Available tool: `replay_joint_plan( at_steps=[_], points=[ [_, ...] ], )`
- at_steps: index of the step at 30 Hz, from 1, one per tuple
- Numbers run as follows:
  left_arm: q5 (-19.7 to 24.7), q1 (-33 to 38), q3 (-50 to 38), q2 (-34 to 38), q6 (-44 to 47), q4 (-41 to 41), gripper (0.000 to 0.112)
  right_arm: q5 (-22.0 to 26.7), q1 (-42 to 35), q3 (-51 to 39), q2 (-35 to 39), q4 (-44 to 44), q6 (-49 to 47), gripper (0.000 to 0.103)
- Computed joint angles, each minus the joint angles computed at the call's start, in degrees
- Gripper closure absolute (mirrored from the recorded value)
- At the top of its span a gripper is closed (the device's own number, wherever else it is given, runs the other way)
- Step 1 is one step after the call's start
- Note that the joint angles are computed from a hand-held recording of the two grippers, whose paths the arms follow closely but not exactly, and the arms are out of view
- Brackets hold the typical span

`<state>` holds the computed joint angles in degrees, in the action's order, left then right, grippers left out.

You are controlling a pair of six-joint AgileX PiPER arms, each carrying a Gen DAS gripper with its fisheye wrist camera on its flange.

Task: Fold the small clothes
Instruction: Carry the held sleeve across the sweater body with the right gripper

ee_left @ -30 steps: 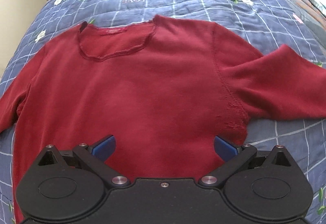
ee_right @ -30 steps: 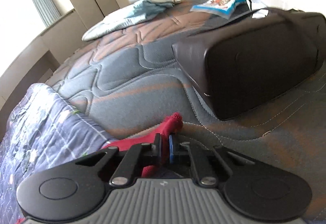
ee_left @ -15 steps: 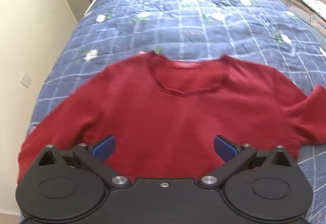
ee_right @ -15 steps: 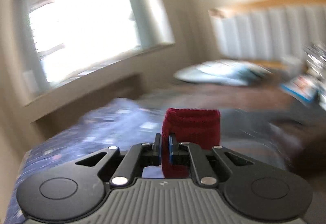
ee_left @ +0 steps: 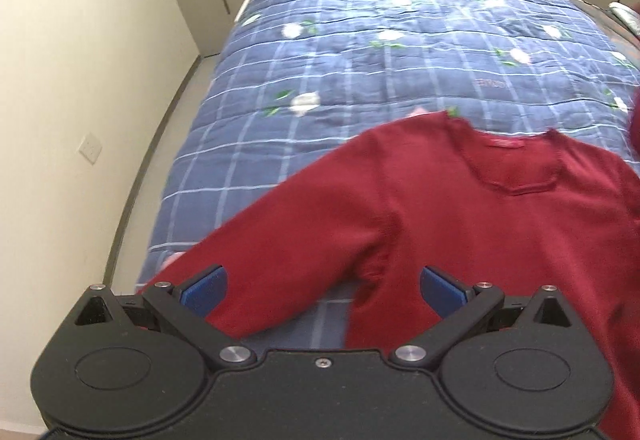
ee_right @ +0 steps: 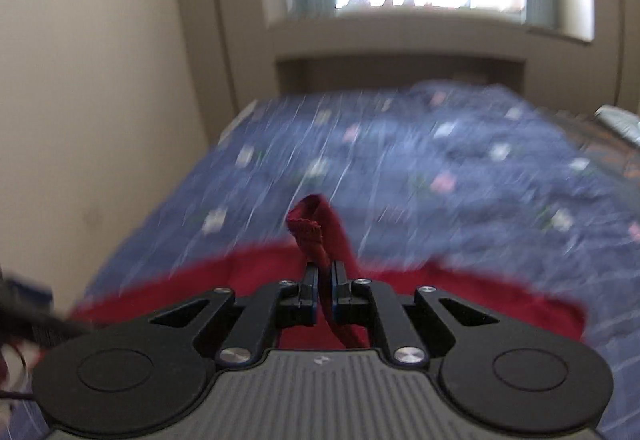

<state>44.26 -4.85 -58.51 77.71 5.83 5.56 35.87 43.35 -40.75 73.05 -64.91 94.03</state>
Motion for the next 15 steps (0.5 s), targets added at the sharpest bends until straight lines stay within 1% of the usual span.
replay_joint_plan(
  at_steps=[3,4,5,6,7,8,9,10,11,12,13,15],
  points=[
    [-1.87,5.08,1.42,1.3,5.34,-2.7,0.01,-1.27,3.19,-1.17,8.0,-0.05,5.5,0.096],
    [-2.26,6.37,1.62,1.95,6.7,-3.33,0.01,-1.84,4.69,-1.19,10.39,-0.17,8.63,0.096],
    [-2.75,7.25,1.96,2.42,7.5,-3.76,0.01,-1.86,5.82,-2.13,12.2,1.09,9.47,0.093],
    [-3.3,8.42,2.49,2.78,8.79,-4.59,0.01,-1.61,6.57,-2.01,13.23,1.32,11.21,0.087],
    [-3.62,9.19,2.8,3.17,9.73,-5.34,0.01,-0.74,9.61,-2.05,14.0,2.15,13.19,0.087],
    [-3.84,9.72,3.06,3.54,10.44,-6.06,0.01,-0.07,11.28,-1.22,13.29,2.36,14.59,0.078],
    [-4.1,10.24,3.44,3.7,11.39,-7.21,0.01,0.59,12.5,-0.53,12.36,2.61,15.49,0.063],
    [-4.35,10.79,3.83,3.78,12.48,-8.6,0.01,1.19,13.49,0.53,11.12,2.5,16.5,0.054],
    [-4.43,11.19,4.1,3.9,13.33,-10.02,0.01,2.03,14.2,1.42,9.5,3.32,16.24,0.039],
    [-4.54,11.06,4.43,4.0,13.37,-10.91,0.01,2.4,14.57,2.73,8.11,3.47,16.81,0.034],
    [-4.47,11.0,4.64,4.07,13.66,-12.04,0.01,3.01,15.0,4.13,6.29,4.24,17.08,0.032],
    [-4.03,10.8,4.99,3.97,14.64,-15.02,0.01,3.95,14.01,6.33,2.66,6.89,15.09,0.02]
  ],
)
